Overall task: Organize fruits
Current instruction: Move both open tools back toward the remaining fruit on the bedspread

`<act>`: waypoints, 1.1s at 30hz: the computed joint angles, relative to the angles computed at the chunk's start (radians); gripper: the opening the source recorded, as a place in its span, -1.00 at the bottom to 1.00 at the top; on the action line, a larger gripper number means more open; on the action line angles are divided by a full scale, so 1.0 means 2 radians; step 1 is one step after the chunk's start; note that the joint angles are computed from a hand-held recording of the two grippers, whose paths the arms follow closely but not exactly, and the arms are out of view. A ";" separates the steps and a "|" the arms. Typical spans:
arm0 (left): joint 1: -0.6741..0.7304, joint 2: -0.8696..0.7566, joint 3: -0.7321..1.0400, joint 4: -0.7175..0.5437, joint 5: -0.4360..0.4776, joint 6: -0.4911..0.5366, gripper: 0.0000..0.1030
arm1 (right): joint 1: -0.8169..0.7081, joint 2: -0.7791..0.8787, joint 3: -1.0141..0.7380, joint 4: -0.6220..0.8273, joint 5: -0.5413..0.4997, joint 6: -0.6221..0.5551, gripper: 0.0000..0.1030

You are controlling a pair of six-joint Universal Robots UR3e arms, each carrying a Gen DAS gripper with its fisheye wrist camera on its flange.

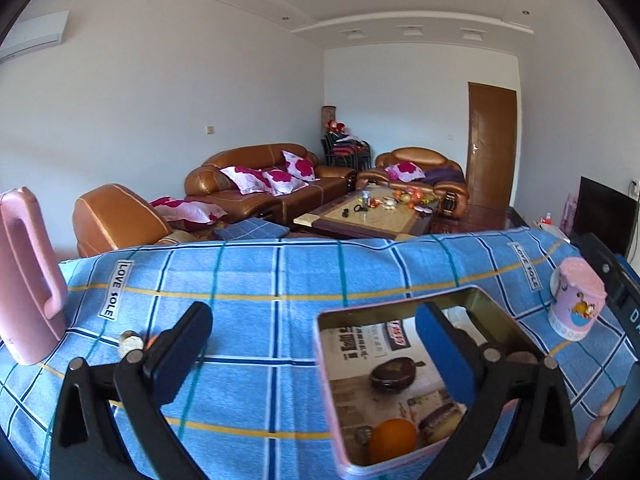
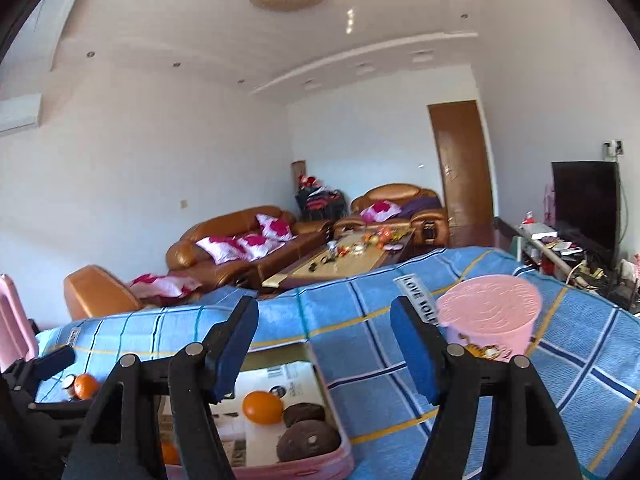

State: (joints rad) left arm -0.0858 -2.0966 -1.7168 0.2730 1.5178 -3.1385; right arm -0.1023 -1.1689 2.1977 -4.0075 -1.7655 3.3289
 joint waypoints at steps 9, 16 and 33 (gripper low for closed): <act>0.084 0.009 -0.054 0.054 0.007 0.073 1.00 | 0.029 0.043 -0.027 -0.067 -0.083 -0.018 0.70; 0.129 -0.001 -0.081 0.082 -0.003 0.120 1.00 | 0.037 0.040 -0.044 -0.001 -0.041 -0.026 0.71; 0.197 -0.009 -0.072 0.063 -0.034 0.128 1.00 | 0.181 0.100 -0.205 0.201 -0.066 0.023 0.71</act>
